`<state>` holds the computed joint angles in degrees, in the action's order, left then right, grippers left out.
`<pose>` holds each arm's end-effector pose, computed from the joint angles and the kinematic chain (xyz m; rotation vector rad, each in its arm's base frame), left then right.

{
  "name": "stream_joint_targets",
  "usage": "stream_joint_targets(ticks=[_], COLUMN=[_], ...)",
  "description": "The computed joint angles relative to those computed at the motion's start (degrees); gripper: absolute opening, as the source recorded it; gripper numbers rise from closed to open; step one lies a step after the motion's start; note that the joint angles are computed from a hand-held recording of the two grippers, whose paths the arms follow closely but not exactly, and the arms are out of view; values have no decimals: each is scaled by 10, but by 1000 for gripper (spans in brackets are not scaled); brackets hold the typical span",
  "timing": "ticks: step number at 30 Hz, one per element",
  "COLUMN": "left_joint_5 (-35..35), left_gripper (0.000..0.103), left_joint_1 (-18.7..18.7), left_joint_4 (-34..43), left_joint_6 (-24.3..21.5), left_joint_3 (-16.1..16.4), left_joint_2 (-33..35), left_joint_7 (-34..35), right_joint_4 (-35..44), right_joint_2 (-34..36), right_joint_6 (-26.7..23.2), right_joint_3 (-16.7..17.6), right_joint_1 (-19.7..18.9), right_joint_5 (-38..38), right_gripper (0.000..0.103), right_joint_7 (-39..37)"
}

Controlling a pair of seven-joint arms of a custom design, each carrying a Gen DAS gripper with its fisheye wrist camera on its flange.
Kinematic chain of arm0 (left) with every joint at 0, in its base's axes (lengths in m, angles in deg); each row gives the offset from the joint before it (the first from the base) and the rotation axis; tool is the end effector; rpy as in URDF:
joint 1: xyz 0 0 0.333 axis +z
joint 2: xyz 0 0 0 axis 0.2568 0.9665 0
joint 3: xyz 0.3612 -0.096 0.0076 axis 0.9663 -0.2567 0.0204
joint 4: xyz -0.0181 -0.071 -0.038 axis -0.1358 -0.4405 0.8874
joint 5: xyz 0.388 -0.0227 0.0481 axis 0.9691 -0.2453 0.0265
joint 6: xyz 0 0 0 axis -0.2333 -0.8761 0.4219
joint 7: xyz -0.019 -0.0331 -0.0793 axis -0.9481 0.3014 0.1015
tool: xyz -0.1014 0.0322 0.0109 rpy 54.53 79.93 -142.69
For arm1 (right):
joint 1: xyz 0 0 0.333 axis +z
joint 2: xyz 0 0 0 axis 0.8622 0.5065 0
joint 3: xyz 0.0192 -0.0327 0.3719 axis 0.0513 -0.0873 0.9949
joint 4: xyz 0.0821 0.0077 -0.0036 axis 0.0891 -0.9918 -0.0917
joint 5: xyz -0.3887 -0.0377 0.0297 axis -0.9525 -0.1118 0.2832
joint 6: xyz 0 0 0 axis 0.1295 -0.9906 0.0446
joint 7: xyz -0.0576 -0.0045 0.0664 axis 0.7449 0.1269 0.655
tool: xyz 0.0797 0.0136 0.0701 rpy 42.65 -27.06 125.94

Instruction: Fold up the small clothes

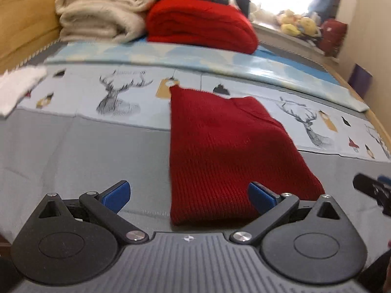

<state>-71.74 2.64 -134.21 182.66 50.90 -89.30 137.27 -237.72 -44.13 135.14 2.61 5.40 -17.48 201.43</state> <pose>0.5144 -0.1808 0.4753 -1.4912 2.1920 -0.9167 0.3811 0.1301 0.4115 -1.2059 2.0167 -0.9206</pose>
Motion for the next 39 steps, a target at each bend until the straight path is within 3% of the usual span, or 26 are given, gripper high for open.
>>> stream_joint_targets(ticks=[3, 6, 15, 27, 39], left_joint_5=[61, 79, 29, 67, 34], left_gripper=[102, 102, 102, 102, 102], left_joint_1=[5, 9, 16, 16, 21], left_joint_4=[4, 0, 8, 8, 12], left_joint_6=[-13, -7, -17, -25, -15], left_joint_3=[1, -2, -14, -14, -20], left_joint_2=[8, 10, 18, 24, 27], left_joint_7=[-68, -76, -15, -28, -5], right_joint_4=[2, 4, 24, 39, 45], right_joint_2=[7, 10, 30, 55, 62], right_joint_6=[-1, 1, 1, -3, -6], right_joint_3=[3, 7, 24, 51, 56], right_joint_1=[-1, -3, -19, -42, -46], right_joint_5=[2, 1, -7, -15, -19], right_gripper=[102, 102, 102, 102, 102], right_joint_7=[4, 4, -11, -18, -25])
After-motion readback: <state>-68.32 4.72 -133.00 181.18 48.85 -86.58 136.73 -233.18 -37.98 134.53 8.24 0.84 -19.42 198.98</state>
